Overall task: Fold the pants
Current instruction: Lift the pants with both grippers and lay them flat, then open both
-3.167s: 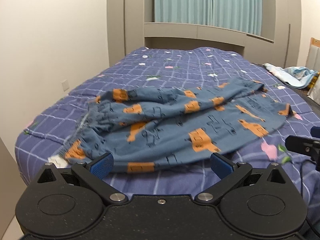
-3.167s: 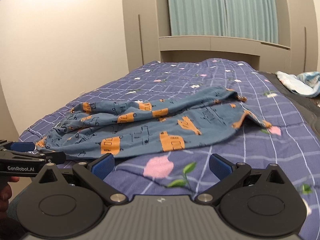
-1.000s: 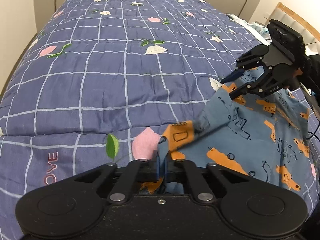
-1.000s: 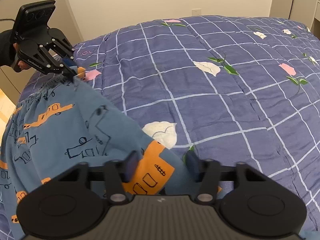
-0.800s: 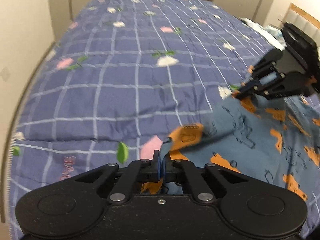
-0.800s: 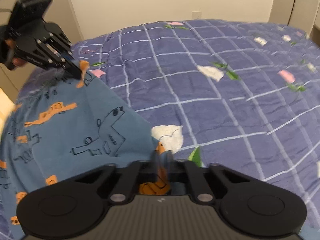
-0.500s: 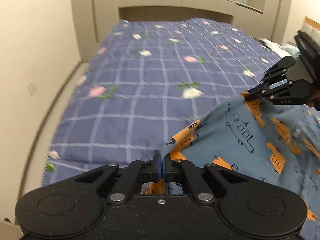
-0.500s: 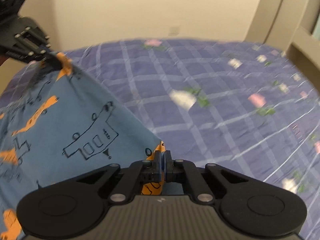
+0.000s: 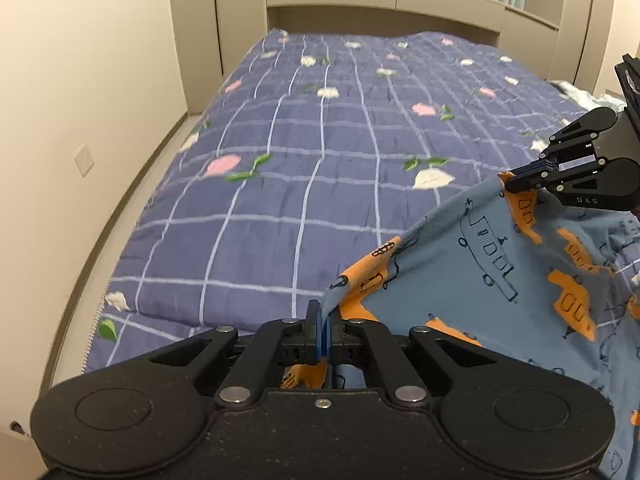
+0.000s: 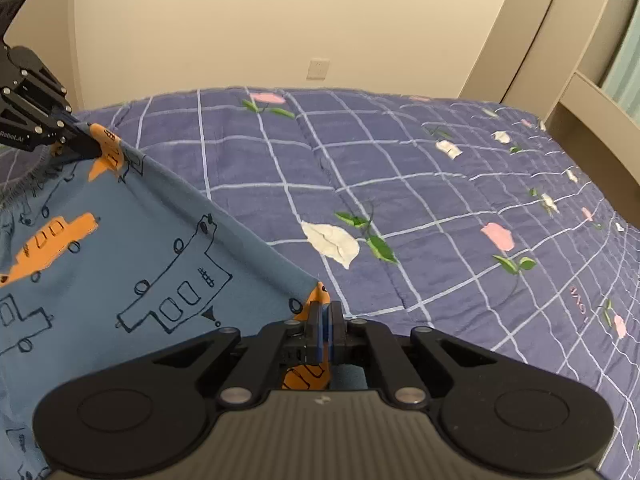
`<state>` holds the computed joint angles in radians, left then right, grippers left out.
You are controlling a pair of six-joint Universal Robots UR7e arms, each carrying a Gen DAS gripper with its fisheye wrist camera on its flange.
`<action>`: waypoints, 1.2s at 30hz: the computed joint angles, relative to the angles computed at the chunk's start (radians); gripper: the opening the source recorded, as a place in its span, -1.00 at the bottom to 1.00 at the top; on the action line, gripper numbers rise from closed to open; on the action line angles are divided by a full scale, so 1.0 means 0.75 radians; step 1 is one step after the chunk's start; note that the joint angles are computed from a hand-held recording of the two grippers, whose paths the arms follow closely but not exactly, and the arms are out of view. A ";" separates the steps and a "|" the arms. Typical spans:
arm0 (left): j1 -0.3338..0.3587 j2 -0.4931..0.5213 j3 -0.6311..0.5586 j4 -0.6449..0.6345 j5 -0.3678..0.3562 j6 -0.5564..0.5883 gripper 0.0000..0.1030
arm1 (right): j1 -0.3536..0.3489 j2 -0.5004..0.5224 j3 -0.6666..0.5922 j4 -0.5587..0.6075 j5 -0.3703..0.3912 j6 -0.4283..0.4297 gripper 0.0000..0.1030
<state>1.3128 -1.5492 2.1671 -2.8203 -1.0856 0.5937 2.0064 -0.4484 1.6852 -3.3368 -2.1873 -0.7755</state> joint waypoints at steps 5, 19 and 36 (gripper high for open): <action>-0.057 -0.107 0.080 -0.043 -0.027 0.060 -0.98 | 0.052 -0.058 0.121 -0.170 0.013 -0.012 -0.96; -0.321 -0.664 0.361 0.231 -0.022 0.030 -0.98 | 0.272 -0.243 0.561 -0.609 -0.040 0.075 -0.96; -0.440 -1.216 0.631 0.756 0.058 -0.075 -0.98 | 0.438 -0.133 0.913 -0.854 -0.169 0.497 -0.96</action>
<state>0.9832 -2.4612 2.6407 -2.2537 -1.0417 0.5375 2.3351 -0.5481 2.3698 -3.9772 -2.3141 -0.4028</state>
